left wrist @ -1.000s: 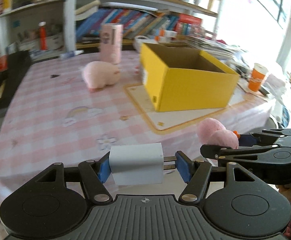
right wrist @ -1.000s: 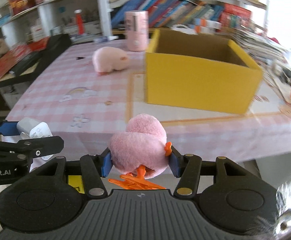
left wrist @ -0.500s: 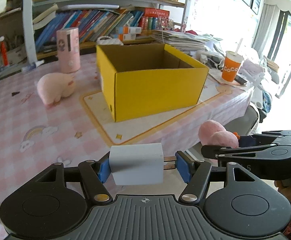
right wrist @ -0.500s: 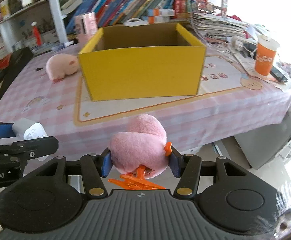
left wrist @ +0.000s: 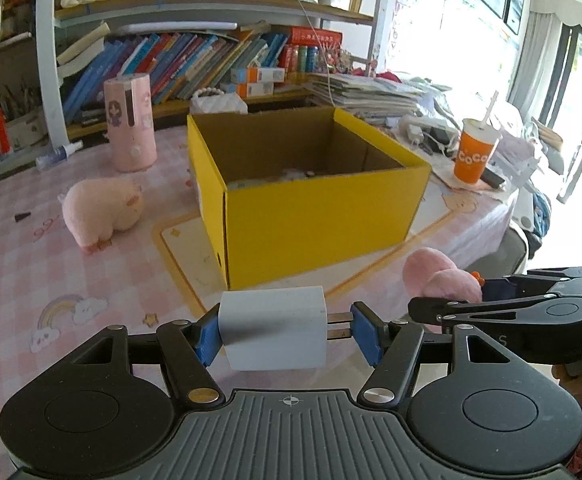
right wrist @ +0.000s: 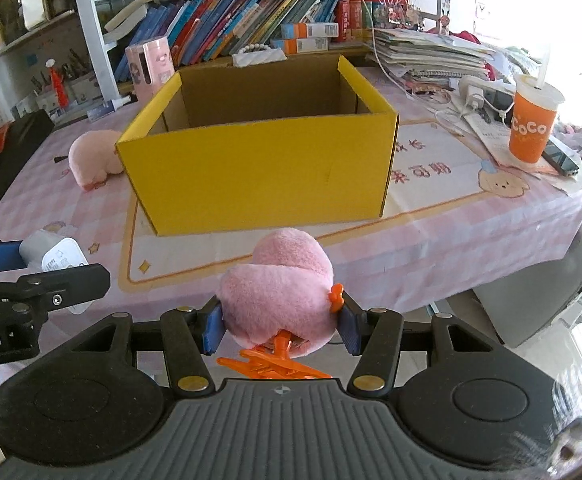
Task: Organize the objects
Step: 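Carry the white block and pink chick with both tools over the yellow box, then lower both tools into the box and open them, releasing block and chick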
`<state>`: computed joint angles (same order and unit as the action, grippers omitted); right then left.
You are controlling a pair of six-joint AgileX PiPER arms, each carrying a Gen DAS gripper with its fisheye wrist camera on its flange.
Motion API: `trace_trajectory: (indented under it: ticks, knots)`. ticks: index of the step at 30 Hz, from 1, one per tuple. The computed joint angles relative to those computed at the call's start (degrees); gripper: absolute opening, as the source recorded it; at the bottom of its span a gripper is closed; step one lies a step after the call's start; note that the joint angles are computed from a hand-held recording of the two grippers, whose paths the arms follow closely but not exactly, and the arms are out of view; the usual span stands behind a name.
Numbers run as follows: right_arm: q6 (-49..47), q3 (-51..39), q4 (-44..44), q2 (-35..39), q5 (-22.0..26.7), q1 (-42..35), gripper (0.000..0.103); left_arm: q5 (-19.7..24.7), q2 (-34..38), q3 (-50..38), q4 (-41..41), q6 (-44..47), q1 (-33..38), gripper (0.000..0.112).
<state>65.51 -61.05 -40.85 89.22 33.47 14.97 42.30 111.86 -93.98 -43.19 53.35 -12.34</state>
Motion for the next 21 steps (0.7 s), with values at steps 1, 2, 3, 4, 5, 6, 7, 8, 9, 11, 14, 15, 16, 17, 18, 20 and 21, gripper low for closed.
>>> trace_trajectory:
  ticks: [1,2,3,4,5,6,7,8,9,11,14,15,16,17,18,20,21]
  knots:
    - [-0.62,-0.39,0.09,0.21,-0.34,-0.61,0.052,-0.09,0.38,-0.87,0.03,-0.32,-0.16,0.065]
    - [-1.07,-0.85,-0.01,0.42,-0.60,-1.12,0.052,-0.24,0.86,-1.89,0.03,-0.64,-0.36,0.065]
    - [-1.64,-1.44,-0.16,0.68,-0.87,-1.74,0.052,-0.41,1.38,-3.10,-0.02,-0.90,-0.56,0.065]
    - [-2.06,-2.05,-0.49,0.91,-1.12,-2.31,0.052,-0.53,1.81,-4.20,0.05,-1.29,-0.77,0.065]
    - [-2.37,-2.60,-0.92,1.04,-1.43,-2.82,0.052,-0.87,2.30,-5.31,-0.14,-1.50,-1.01,0.065]
    - [-2.66,-3.20,-1.66,1.17,-1.95,-3.42,0.052,-1.07,3.19,-7.26,-0.13,-2.12,-1.33,0.065]
    - [-2.87,-3.84,-2.52,1.39,-2.50,-4.03,0.052,-1.25,3.73,-8.46,-0.27,-2.38,-1.55,0.065]
    - [-3.24,-4.83,-3.42,1.77,-3.04,-4.73,0.052,-1.31,4.54,-10.27,-0.24,-2.96,-1.84,0.065]
    - [-3.89,-5.65,-3.81,2.09,-3.72,-5.51,0.052,-1.43,5.50,-12.31,-0.15,-3.62,-2.18,0.065]
    - [-6.23,-7.89,-3.56,3.04,-5.27,-7.34,0.052,-1.74,7.48,-16.22,0.50,-5.10,-2.92,0.065]
    - [-11.37,-12.21,-1.49,5.26,-7.44,-10.21,0.052,-1.74,11.41,-23.54,3.23,-9.26,-4.28,0.065]
    - [-13.79,-13.89,-0.10,6.21,-8.24,-11.27,0.052,-1.50,13.09,-26.58,4.60,-11.26,-4.78,0.065]
    - [-16.37,-15.55,1.54,7.14,-8.92,-12.27,0.052,-1.16,14.72,-29.45,5.83,-13.03,-5.16,0.065]
    - [-19.12,-17.34,3.36,8.23,-9.64,-13.30,0.052,-0.63,16.94,-33.37,7.69,-15.53,-5.74,0.065]
    - [-22.27,-19.35,5.52,9.53,-10.41,-14.39,0.052,-0.19,18.53,-36.23,9.12,-17.29,-6.19,0.065]
    - [-29.54,-23.20,10.94,12.14,-11.47,-16.41,0.052,0.81,21.83,-42.02,12.46,-20.92,-7.20,0.065]
    - [-33.21,-25.23,13.76,13.50,-11.61,-17.27,0.052,2.02,24.14,-46.15,14.61,-23.29,-7.74,0.065]
